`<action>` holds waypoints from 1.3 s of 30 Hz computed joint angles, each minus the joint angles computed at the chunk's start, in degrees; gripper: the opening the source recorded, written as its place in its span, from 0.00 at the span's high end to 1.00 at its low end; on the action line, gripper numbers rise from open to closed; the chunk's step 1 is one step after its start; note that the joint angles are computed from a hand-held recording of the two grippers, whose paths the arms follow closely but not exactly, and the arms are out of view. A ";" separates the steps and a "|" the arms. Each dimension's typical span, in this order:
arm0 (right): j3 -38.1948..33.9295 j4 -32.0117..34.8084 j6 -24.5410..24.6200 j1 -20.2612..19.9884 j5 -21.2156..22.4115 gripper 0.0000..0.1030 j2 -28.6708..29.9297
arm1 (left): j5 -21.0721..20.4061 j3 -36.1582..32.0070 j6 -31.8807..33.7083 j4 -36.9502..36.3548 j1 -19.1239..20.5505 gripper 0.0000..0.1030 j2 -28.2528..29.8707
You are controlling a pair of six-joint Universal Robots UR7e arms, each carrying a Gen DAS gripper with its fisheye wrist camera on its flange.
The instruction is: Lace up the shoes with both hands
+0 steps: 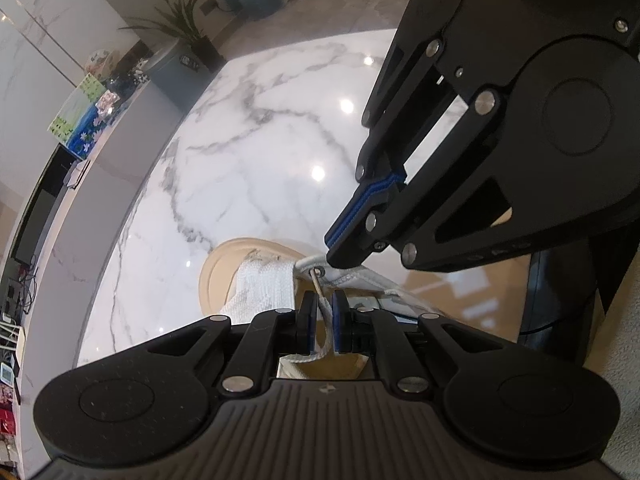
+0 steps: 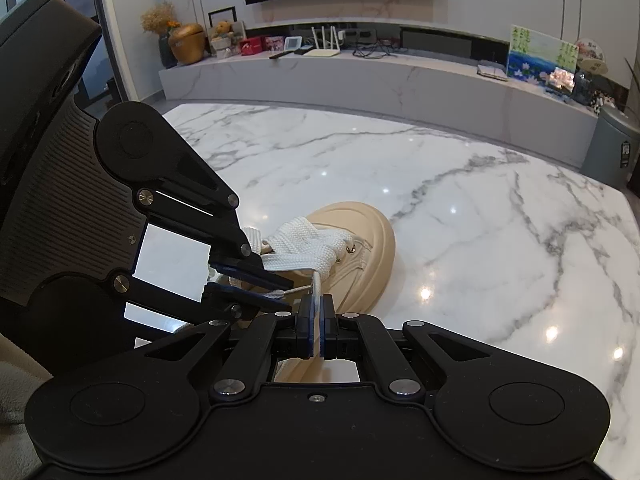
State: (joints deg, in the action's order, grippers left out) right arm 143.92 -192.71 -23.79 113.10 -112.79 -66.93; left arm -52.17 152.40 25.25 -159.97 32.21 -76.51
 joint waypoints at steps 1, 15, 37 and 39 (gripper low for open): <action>-0.02 0.02 0.00 0.01 0.00 0.99 0.03 | -0.03 -0.10 0.15 0.09 0.04 0.93 0.05; 0.05 0.58 -0.84 -0.54 0.41 0.99 -0.69 | 0.31 -0.78 2.14 -1.37 1.02 0.93 1.51; 0.57 -0.88 -1.31 0.12 0.08 0.98 -0.66 | 2.48 -3.33 8.65 -6.94 3.66 0.73 6.70; 0.68 -1.04 -1.25 0.04 0.25 0.98 -0.69 | 2.47 -3.57 9.08 -7.82 3.91 0.73 7.30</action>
State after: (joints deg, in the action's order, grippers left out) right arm 144.60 -193.75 -25.04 113.14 -112.54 -67.62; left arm -49.70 148.83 34.33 -167.78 36.13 -69.20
